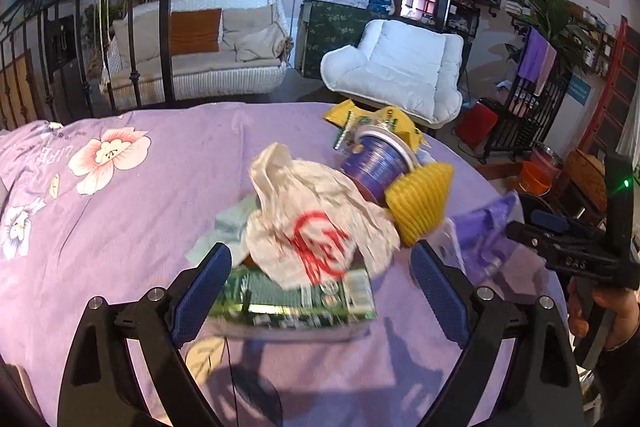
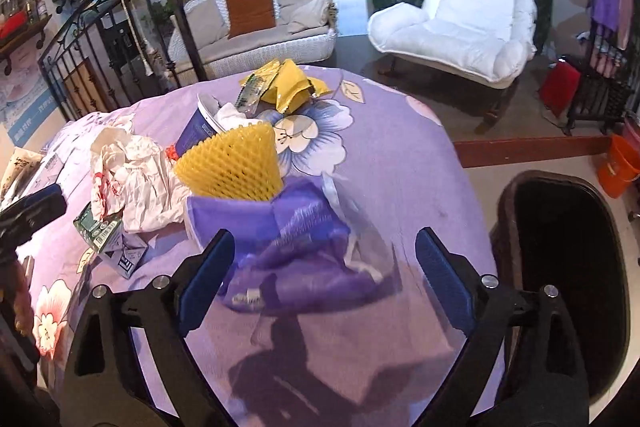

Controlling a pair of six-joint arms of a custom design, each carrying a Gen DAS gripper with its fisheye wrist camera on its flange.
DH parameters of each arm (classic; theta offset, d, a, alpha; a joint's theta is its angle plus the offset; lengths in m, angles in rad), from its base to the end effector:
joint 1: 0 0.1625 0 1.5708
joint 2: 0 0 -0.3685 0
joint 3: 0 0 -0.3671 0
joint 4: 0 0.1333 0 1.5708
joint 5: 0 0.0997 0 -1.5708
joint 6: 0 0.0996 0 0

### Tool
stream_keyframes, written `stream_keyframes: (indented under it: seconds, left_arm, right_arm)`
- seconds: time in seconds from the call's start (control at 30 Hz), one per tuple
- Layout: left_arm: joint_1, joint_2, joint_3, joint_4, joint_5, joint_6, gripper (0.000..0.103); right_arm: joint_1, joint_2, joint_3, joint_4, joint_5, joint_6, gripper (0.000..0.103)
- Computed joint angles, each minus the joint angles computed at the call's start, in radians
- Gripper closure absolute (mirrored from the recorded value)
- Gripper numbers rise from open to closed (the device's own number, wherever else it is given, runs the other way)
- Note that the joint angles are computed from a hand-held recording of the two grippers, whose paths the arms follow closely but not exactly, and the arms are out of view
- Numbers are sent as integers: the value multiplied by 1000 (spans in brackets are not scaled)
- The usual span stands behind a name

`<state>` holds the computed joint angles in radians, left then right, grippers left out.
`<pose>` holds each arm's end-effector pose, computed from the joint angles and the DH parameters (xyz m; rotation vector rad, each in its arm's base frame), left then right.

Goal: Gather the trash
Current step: 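Grasp the white plastic bag with the left tool while the right tool grasps the purple bag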

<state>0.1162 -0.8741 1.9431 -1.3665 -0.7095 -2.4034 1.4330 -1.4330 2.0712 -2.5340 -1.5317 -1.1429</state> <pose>-0.3534 -0.2515 0.0089 -0.2874 1.9417 -1.2814 0.0711 -0.4861 0.2463 1.4287 -2.5798 0.4221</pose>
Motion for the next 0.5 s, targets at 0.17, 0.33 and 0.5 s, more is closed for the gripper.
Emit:
stream_keyframes:
  seconds: [0.17,0.33,0.5]
  left_arm:
    - [74,-59,53,-82,2,45,21]
    - [99,-59,64,-132,-10,65,43]
    - [84,-37,40,-95,-5,30,58]
  right_arm:
    - [24,48,-20,-9,-34,-29,17]
    - [30,82,-30,-30,-74,-27,37]
    - [14,59,-4,-46,-63,-53,52]
